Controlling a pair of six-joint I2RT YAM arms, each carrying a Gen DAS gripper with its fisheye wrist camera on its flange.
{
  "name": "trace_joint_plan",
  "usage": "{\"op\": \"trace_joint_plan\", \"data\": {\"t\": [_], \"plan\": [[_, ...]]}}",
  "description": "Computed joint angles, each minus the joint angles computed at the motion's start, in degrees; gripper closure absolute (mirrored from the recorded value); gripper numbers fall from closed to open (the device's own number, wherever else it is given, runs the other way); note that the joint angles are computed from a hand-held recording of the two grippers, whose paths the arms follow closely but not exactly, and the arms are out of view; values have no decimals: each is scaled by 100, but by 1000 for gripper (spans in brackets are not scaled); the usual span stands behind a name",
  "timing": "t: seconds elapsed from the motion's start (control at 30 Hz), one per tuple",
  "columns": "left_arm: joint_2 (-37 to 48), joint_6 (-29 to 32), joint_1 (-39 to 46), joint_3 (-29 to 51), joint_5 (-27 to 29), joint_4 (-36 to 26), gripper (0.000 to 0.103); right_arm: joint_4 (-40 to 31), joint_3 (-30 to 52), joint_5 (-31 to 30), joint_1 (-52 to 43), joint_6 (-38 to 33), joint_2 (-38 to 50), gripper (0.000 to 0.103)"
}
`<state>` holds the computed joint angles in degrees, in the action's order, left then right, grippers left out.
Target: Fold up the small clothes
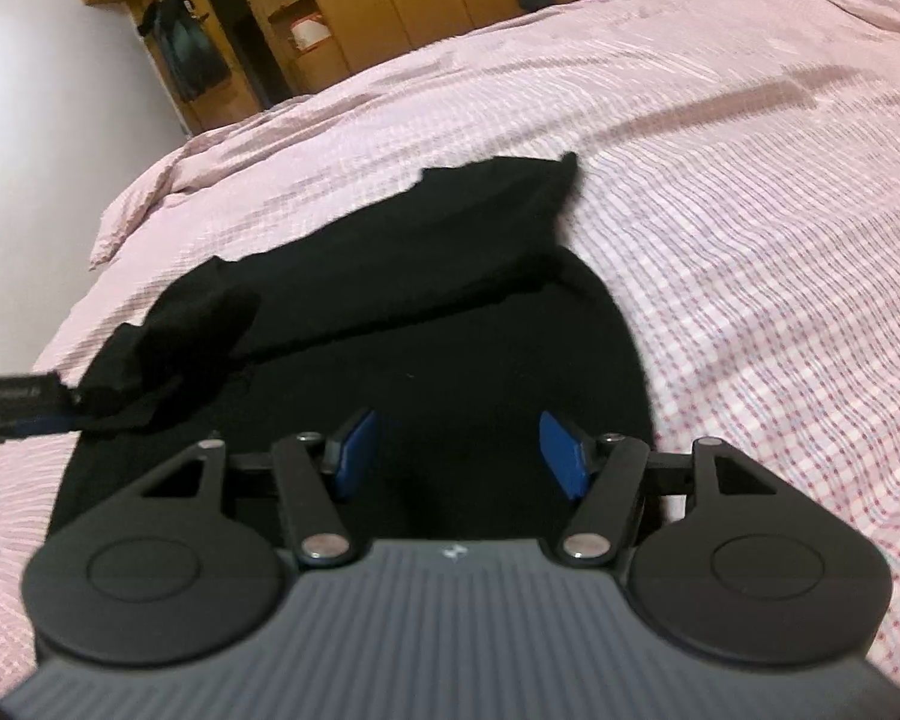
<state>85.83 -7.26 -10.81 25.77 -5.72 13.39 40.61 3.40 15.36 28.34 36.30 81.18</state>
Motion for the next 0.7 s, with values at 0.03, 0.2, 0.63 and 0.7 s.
{"op": "trace_joint_plan", "data": {"t": [0.03,0.2,0.63,0.7], "plan": [[-117,81,122,-100,-42,12,19,-82,69,-38,14,-31,-42,40],[-278,272,716,-356,-132,90,18,-490,615,-429,-16,-165,-43,40],[522,287,1497,-523,88,874,18,-1156,3313,-2000,-241,-62,2052,40],[642,275,1657,-473,274,914,18,-920,3605,-2278,-332,249,2470,40]]}}
